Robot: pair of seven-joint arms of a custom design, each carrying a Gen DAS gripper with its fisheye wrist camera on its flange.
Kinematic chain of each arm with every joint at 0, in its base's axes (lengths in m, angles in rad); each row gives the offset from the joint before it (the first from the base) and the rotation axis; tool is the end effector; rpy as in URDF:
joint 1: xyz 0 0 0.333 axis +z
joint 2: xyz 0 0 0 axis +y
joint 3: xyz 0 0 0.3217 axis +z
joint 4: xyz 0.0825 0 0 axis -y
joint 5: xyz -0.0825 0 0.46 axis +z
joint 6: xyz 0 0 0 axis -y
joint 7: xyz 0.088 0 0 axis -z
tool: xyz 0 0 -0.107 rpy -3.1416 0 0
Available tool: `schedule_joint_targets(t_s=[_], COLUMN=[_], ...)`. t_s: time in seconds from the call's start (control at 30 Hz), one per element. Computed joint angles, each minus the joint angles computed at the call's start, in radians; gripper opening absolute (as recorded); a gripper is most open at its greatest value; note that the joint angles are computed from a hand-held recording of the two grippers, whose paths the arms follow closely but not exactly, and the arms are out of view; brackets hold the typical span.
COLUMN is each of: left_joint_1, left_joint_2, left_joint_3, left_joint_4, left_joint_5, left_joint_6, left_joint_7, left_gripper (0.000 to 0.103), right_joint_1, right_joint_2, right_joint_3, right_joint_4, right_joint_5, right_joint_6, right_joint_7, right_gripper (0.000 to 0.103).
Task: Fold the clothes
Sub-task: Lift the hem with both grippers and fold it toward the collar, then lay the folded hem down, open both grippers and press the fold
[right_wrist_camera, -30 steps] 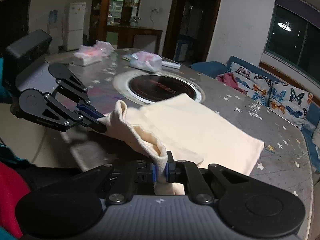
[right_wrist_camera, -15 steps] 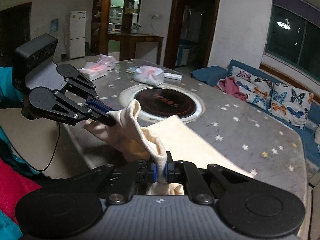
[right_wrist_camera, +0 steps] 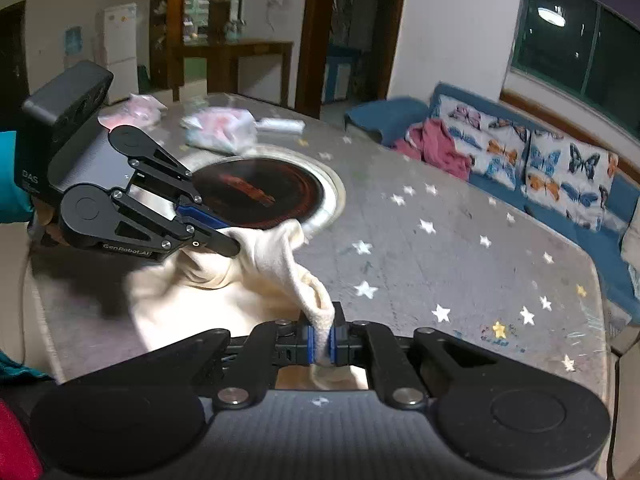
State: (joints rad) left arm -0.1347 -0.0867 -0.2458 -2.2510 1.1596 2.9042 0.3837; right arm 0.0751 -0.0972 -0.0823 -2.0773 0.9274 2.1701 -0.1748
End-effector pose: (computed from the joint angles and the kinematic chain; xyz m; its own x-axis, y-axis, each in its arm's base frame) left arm 0.5351 -0.2750 0.4193 -0.1841 -0.9744 -0.1288 -0.5944 0.2148 -0.7749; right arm 0.6188 0.0256 0.4796 0.9317 -0.3473 0.1067 -0.1631 -0.6624 -0.7312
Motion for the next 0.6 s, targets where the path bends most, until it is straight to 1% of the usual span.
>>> schedule_joint_targets(t_s=[0.07,0.1,0.17,0.2,0.23,0.33,0.4,0.47,0.53,0.6], left_joint_1=[0.004,0.0,-0.009,-0.014,-0.019,-0.033,-0.038,-0.035,-0.027,-0.022], left_joint_2=[0.041,0.057,0.069,0.067,0.062,0.038,0.017,-0.026,-0.068,-0.082], left_joint_3=[0.003,0.008,0.019,0.024,0.025,0.02,0.015,0.012,0.004,-0.009], left_joint_4=[0.028,0.04,0.05,0.051,0.049,0.041,0.03,-0.002,-0.033,-0.043], left_joint_5=[0.021,0.03,0.063,0.092,0.122,0.159,0.164,0.18,0.202,0.21], left_joint_6=[-0.024,-0.037,-0.057,-0.072,-0.094,-0.179,-0.217,-0.196,-0.146,-0.11], left_joint_7=[-0.044,-0.068,-0.148,-0.191,-0.228,-0.294,-0.326,-0.38,-0.431,-0.449], left_gripper=[0.014,0.015,0.022,0.026,0.028,0.029,0.028,0.027,0.027,0.027], right_joint_1=[0.01,0.013,0.016,0.017,0.015,0.007,-0.002,-0.013,-0.024,-0.03], right_joint_2=[0.044,0.062,0.086,0.092,0.094,0.094,0.082,0.065,0.041,0.017], right_joint_3=[0.017,0.023,0.035,0.041,0.044,0.046,0.04,0.029,0.015,0.004], right_joint_4=[0.014,0.016,0.01,0.0,-0.008,-0.032,-0.047,-0.066,-0.093,-0.123], right_joint_5=[-0.006,0.012,0.064,0.095,0.127,0.222,0.26,0.27,0.271,0.27], right_joint_6=[0.06,0.088,0.149,0.188,0.215,0.274,0.29,0.285,0.279,0.296], right_joint_7=[0.03,0.041,0.039,0.033,0.033,0.037,0.049,0.063,0.067,0.068], right_gripper=[0.007,0.008,0.01,0.016,0.02,0.023,0.023,0.023,0.023,0.023])
